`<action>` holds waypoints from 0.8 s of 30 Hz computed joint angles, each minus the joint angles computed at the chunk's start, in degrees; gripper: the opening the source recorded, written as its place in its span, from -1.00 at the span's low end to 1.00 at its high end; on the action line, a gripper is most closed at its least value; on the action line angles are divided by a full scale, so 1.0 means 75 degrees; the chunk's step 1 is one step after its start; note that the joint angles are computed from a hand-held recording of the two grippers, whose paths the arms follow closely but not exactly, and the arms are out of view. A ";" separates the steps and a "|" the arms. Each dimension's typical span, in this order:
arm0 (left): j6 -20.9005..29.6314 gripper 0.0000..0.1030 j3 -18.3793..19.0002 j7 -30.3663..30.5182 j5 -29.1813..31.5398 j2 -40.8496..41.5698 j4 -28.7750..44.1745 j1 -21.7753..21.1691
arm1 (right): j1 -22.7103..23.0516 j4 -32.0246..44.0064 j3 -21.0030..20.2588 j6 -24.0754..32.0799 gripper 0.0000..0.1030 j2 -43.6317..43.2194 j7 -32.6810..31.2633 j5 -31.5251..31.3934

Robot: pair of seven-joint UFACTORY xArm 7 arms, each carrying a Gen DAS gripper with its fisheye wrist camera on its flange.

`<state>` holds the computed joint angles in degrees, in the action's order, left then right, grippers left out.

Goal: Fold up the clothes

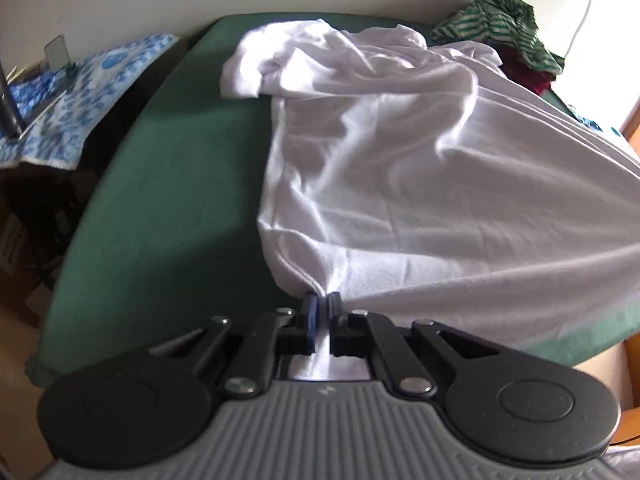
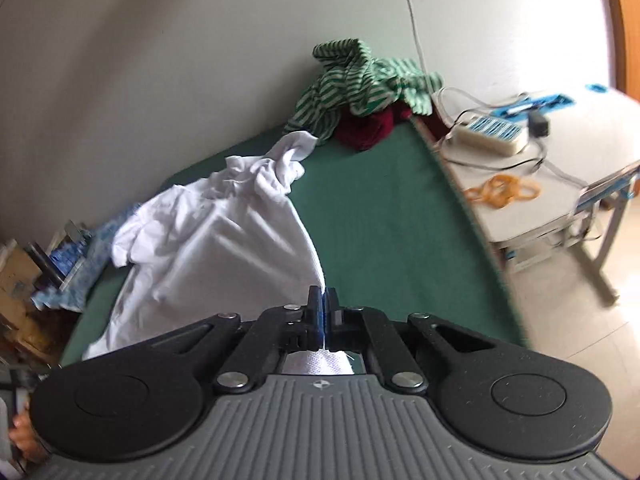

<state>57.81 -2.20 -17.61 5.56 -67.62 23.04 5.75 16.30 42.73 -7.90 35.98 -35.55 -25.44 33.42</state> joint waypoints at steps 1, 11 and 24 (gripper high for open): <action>0.0113 -1.00 -0.0017 -0.0035 0.0015 0.0012 0.0008 0.0042 | -0.0101 0.0026 0.0026 0.0487 -1.00 -0.0068 0.0049 -0.0279; 0.1669 -0.81 0.0736 0.0704 0.0956 -0.0383 0.0418 0.1082 | -0.0261 -0.0376 0.0947 0.0151 -0.40 0.0191 0.0800 -0.1534; -0.3134 0.79 0.1054 0.1287 0.1156 0.2766 0.1289 0.1523 | 0.0603 0.1127 0.1870 -0.0336 -0.27 0.2602 0.1867 -0.0955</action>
